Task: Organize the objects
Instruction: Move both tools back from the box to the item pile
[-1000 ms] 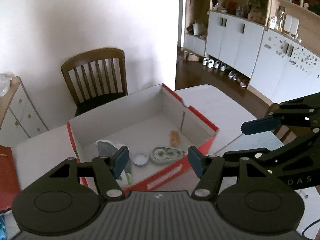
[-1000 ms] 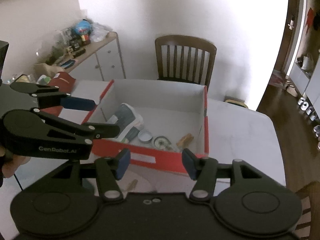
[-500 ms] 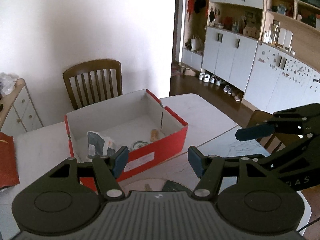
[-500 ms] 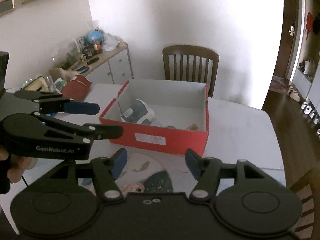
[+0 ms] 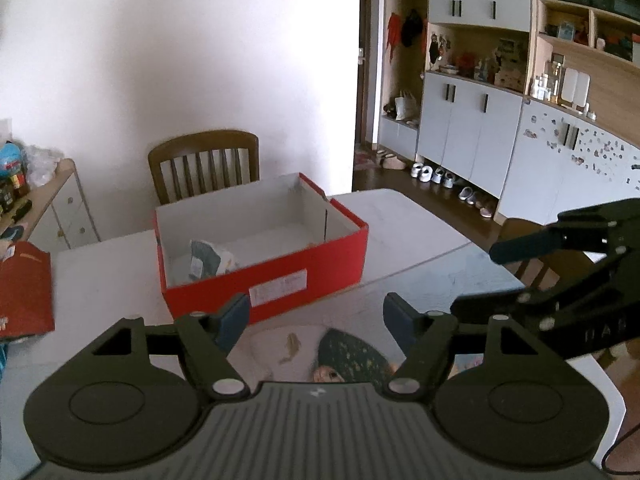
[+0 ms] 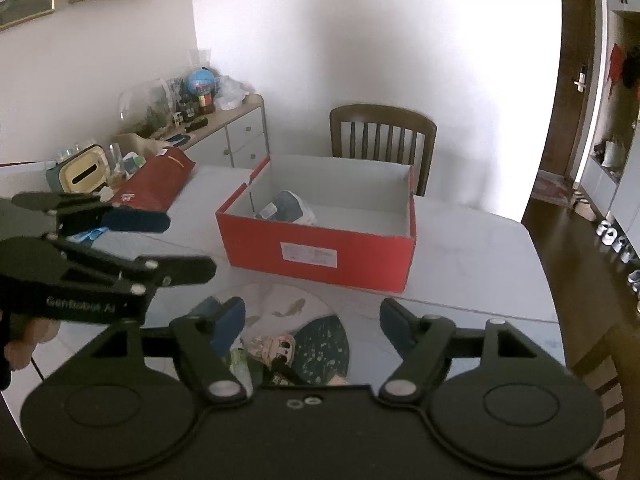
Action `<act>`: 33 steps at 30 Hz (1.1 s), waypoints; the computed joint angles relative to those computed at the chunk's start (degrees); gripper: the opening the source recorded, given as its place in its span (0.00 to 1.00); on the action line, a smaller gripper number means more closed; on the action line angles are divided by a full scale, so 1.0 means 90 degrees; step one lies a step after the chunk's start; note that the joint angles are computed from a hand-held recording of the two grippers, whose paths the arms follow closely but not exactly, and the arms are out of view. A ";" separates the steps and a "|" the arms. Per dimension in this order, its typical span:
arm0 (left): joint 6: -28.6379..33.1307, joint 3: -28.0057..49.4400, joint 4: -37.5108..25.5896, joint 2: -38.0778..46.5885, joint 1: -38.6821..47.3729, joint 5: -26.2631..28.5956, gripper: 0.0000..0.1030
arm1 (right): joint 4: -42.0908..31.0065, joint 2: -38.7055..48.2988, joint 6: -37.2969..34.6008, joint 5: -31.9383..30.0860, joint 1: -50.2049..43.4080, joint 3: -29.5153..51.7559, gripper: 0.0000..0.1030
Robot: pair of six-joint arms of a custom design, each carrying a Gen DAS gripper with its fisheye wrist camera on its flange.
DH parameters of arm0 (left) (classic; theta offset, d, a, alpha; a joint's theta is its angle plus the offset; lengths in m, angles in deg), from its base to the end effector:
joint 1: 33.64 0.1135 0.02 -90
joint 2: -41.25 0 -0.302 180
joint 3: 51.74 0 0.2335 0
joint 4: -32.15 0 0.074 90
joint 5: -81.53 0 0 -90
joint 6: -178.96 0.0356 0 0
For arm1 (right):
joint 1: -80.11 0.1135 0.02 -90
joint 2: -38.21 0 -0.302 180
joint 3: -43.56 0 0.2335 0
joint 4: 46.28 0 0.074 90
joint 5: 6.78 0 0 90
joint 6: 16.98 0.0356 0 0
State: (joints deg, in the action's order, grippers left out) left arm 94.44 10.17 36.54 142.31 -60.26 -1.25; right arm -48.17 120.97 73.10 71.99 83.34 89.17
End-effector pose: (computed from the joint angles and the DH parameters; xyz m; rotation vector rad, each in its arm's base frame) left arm 0.3098 -0.1603 0.2001 0.6755 2.0863 -0.3463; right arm 0.2519 0.0212 0.2035 -0.1669 2.2425 0.2517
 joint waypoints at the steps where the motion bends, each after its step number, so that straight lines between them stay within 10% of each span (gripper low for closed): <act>1: -0.0028 -0.0147 0.0123 -0.0026 -0.0011 -0.0030 0.72 | 0.0082 -0.0030 0.0025 -0.0002 0.0006 -0.0110 0.74; 14: -0.0249 -0.1581 0.1438 0.0244 0.0084 -0.0084 0.79 | 0.1301 -0.0136 0.0157 0.0193 0.0055 -0.1683 0.85; 19: -0.0243 -0.1888 0.1948 0.0673 0.0116 -0.0107 1.00 | 0.1757 0.0159 0.0290 0.0314 0.0142 -0.2100 0.86; 33: 0.0015 -0.2095 0.3117 0.1883 0.0307 0.0273 1.00 | 0.3227 0.1921 0.0003 0.0733 -0.0563 -0.2420 0.86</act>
